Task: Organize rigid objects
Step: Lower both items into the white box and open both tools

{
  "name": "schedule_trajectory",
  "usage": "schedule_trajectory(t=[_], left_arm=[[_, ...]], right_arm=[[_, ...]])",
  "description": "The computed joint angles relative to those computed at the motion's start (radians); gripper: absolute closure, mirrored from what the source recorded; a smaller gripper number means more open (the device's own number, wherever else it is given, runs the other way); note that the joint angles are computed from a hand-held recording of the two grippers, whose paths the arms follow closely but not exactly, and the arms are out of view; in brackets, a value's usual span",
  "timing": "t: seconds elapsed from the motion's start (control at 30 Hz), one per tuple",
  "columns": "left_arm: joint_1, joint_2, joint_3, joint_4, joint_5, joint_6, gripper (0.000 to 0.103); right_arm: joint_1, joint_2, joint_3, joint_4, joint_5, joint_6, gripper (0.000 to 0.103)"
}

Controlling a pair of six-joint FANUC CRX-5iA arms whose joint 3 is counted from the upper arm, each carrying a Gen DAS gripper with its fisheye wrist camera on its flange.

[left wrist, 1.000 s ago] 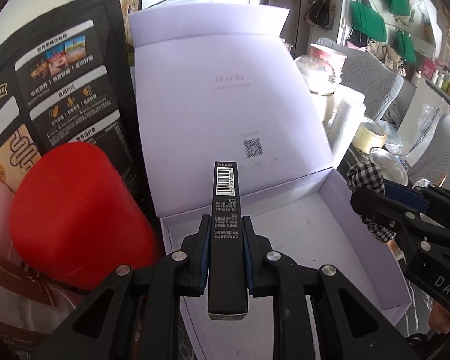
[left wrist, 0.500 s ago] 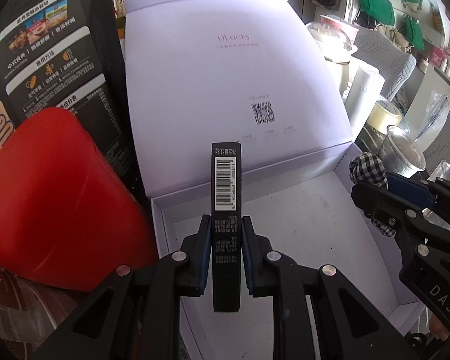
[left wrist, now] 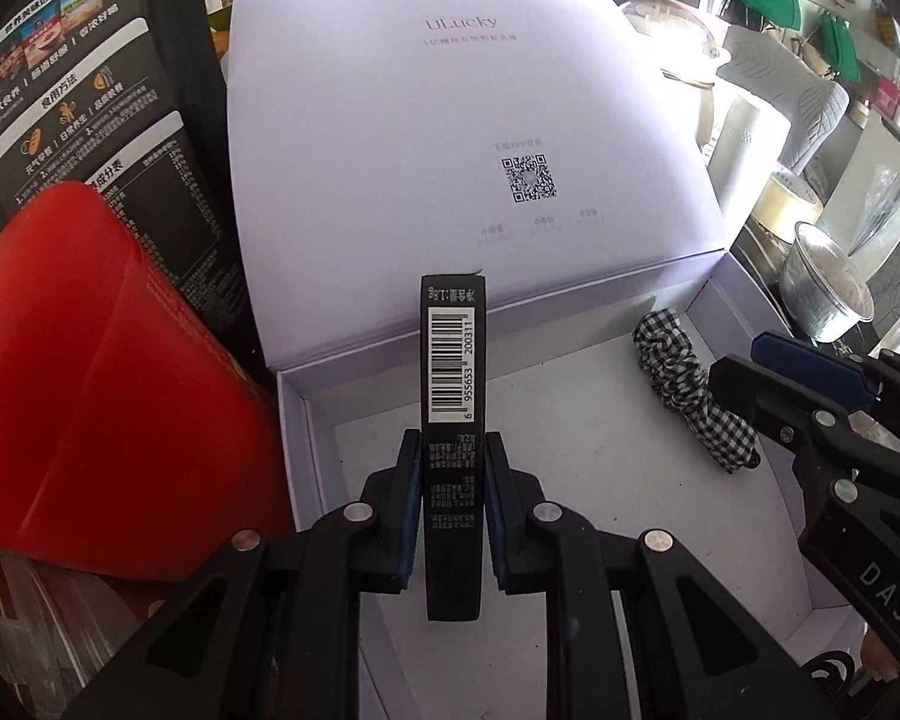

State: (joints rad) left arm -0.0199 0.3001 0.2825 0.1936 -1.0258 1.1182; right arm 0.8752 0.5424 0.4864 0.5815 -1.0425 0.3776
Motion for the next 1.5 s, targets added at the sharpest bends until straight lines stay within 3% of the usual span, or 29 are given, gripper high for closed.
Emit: schedule_trajectory(t=[0.23, 0.53, 1.5], left_arm=[[-0.008, 0.032, 0.058, -0.021, -0.055, 0.042, 0.084], [-0.018, 0.037, 0.091, -0.050, -0.072, 0.096, 0.084], [0.002, -0.170, -0.035, 0.029, 0.034, 0.062, 0.084]], right_arm=[[0.002, -0.005, 0.003, 0.006, -0.020, -0.001, 0.073], [0.018, -0.031, -0.015, 0.051, -0.044, -0.037, 0.062], [0.131, -0.173, -0.148, 0.225, -0.117, -0.171, 0.057]])
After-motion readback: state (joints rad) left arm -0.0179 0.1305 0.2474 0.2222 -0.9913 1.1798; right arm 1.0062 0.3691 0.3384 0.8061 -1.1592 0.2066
